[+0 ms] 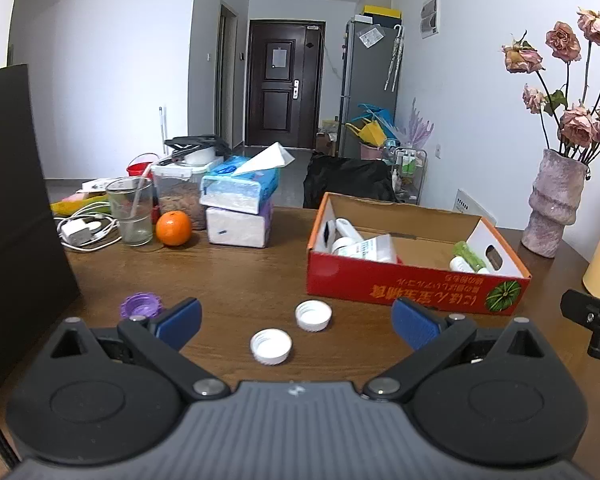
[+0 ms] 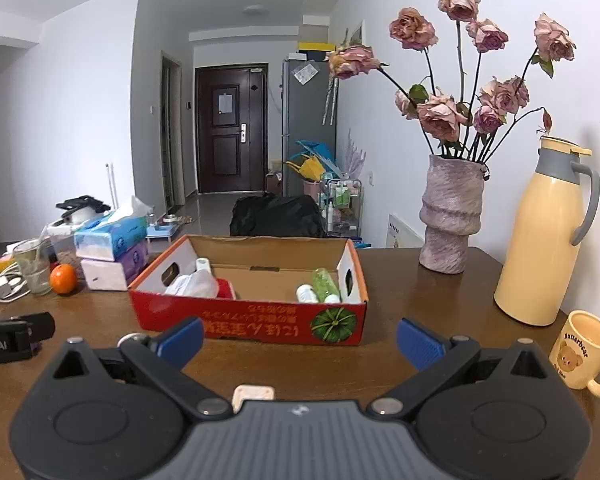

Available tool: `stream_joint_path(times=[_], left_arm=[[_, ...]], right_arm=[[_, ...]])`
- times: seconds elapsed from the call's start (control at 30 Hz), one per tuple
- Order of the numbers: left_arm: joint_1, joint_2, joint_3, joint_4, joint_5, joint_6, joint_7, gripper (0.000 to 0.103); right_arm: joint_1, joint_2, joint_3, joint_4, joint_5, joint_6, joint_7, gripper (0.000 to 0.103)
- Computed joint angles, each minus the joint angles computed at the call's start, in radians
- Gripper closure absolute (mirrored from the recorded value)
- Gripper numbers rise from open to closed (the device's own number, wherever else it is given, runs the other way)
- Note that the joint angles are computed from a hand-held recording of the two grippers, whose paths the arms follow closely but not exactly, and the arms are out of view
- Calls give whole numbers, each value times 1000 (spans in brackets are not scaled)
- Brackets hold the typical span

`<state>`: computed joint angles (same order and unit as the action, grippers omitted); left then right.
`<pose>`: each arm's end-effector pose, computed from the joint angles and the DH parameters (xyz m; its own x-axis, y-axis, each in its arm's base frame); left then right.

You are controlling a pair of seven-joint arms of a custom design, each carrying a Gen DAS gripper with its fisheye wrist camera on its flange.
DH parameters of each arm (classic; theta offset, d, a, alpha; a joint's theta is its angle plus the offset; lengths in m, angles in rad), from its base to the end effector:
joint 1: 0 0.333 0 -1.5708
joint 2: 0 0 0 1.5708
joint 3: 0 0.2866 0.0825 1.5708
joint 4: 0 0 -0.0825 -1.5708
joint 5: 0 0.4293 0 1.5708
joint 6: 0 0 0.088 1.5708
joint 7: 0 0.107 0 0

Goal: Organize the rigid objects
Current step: 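Move the right tool to the white square plug while the left tool approaches the white caps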

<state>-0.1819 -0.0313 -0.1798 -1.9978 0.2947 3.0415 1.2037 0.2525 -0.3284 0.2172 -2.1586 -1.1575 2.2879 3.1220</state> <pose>0.5867 -0.2471 0.5557 -0.2963 -0.9540 0.0457 -0.4632 0.1017 -0.8804 0.4984 0.2398 0.5536 -0.4397 -0.8982 0.0037 -0.3752 0.1799 -0.9093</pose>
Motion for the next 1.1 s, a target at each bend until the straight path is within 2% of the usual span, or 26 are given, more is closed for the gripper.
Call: stream_joint_path(times=[0.2, 0.43, 0.7, 1.1], left_arm=[[-8, -46, 31, -57, -83, -4, 87, 0], [2, -61, 52, -79, -98, -23, 106, 0], [28, -51, 62, -82, -93, -31, 104, 0], [65, 14, 41, -30, -87, -55, 96, 0]], right_arm=[[24, 16, 15, 16, 22, -29, -11, 0], [50, 64, 11, 55, 39, -37, -32, 0], [71, 145, -20, 106, 76, -6, -71, 0], [77, 270, -83, 177, 149, 56, -147, 0]])
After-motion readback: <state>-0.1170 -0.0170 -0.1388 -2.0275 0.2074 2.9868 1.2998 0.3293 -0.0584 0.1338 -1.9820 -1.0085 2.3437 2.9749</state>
